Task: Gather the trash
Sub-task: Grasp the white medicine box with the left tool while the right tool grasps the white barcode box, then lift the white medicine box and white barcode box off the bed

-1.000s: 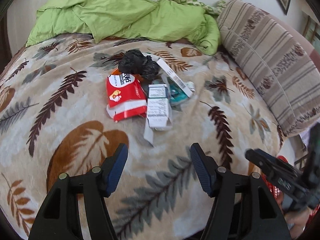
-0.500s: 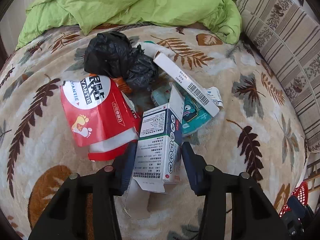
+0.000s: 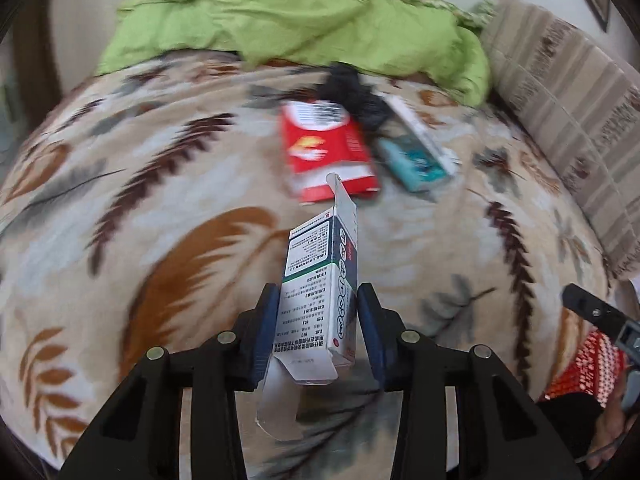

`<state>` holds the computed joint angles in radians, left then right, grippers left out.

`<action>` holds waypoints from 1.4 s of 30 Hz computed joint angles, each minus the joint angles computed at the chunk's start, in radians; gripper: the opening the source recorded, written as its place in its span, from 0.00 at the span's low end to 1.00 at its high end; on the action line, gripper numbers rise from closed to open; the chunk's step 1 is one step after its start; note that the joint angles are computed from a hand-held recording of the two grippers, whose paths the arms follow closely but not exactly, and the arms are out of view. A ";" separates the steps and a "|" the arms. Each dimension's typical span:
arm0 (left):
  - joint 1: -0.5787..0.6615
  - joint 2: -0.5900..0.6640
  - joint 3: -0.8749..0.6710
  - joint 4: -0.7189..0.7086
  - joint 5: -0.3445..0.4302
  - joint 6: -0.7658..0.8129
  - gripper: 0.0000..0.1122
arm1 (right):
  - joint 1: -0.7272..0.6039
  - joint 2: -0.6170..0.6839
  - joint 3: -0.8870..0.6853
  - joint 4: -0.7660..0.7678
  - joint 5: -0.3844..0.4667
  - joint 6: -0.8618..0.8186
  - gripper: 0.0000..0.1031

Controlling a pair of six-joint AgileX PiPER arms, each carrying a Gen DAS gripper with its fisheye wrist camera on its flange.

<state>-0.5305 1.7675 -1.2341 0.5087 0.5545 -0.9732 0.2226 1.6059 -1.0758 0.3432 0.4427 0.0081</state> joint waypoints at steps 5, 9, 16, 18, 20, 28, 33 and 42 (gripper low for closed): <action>0.017 -0.012 0.057 0.173 -0.035 -0.206 0.36 | 0.065 0.080 -0.136 -0.121 0.016 0.033 0.52; 0.002 0.010 0.074 0.281 -0.049 -0.317 0.36 | 0.133 0.189 -0.318 -0.337 0.027 0.134 0.53; 0.056 0.023 0.085 0.195 -0.125 -0.259 0.29 | 0.208 0.529 -0.813 -0.588 0.213 0.189 0.55; 0.064 0.023 0.090 0.192 -0.142 -0.260 0.29 | 0.224 0.623 -0.953 -0.608 0.278 0.165 0.55; 0.075 0.027 0.089 0.174 -0.157 -0.246 0.29 | 0.247 0.721 -1.091 -0.683 0.331 0.183 0.55; 0.083 0.032 0.089 0.169 -0.176 -0.231 0.29 | 0.232 0.788 -1.206 -0.762 0.364 0.274 0.15; 0.084 0.024 0.099 0.170 -0.191 -0.237 0.29 | 0.188 0.505 -0.806 -0.616 0.168 0.316 0.13; 0.033 -0.020 0.133 0.232 -0.196 -0.266 0.29 | 0.066 0.194 -0.322 0.202 0.219 -0.186 0.14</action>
<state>-0.4974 1.7476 -1.1006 0.7405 0.3581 -1.2397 0.2888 1.7996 -1.3982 0.5456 0.6618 -0.1782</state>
